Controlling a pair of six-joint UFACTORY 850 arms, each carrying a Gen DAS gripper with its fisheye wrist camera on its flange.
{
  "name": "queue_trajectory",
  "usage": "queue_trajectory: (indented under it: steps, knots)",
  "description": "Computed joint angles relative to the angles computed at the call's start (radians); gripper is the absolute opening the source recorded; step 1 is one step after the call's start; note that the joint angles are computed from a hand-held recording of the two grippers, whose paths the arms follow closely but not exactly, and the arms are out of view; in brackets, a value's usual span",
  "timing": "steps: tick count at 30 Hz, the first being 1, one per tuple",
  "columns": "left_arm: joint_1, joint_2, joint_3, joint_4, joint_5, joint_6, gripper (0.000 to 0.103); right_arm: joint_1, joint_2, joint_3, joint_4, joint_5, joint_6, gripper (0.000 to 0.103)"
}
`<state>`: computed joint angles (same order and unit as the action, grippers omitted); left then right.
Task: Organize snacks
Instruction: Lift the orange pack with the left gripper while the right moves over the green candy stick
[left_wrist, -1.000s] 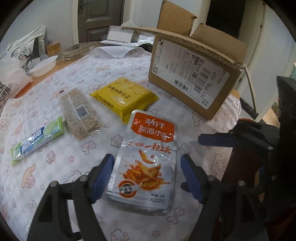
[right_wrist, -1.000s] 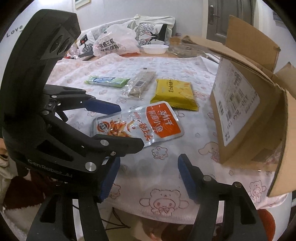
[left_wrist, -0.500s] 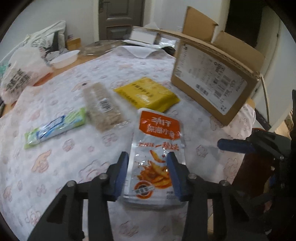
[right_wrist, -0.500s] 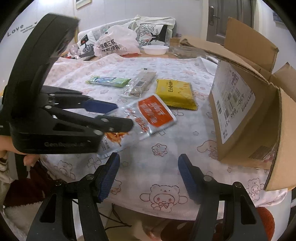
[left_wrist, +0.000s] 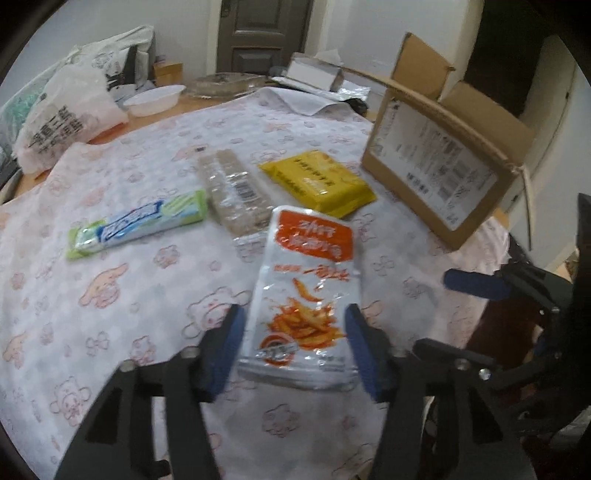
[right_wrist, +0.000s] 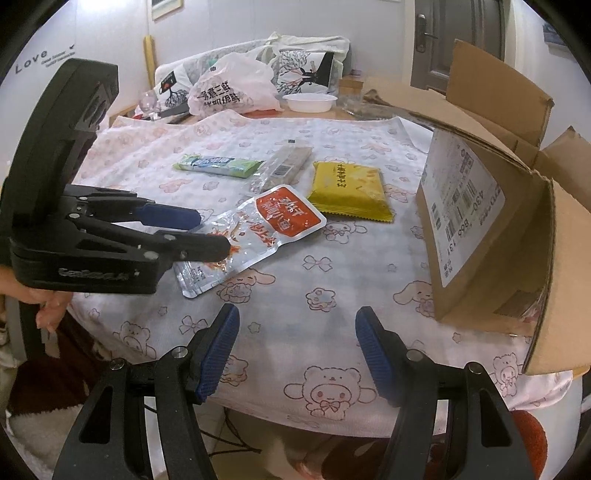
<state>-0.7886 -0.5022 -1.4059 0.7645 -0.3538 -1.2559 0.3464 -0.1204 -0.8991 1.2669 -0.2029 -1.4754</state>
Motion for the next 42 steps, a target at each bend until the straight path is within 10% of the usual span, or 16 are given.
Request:
queue_trajectory:
  steps: [4, 13, 25, 34, 42]
  knots:
    - [-0.011, -0.053, -0.072, -0.042, -0.06, 0.066, 0.075, -0.015, -0.001, 0.001, 0.031, -0.015, -0.028, 0.062]
    - [-0.034, -0.109, -0.15, 0.04, -0.156, 0.008, 0.066, -0.045, -0.006, -0.001, 0.067, -0.03, -0.05, 0.062]
    - [-0.012, 0.064, 0.083, 0.228, -0.131, -0.311, 0.065, 0.039, -0.025, -0.033, 0.073, -0.003, -0.078, 0.062]
    - [0.057, 0.171, 0.158, 0.372, -0.166, -0.457, 0.065, 0.157, -0.141, -0.193, -0.256, 0.055, 0.204, 0.062]
    - [0.13, 0.201, 0.223, 0.376, -0.126, -0.521, 0.065, 0.145, -0.317, -0.438, -0.36, -0.083, 0.305, 0.062]
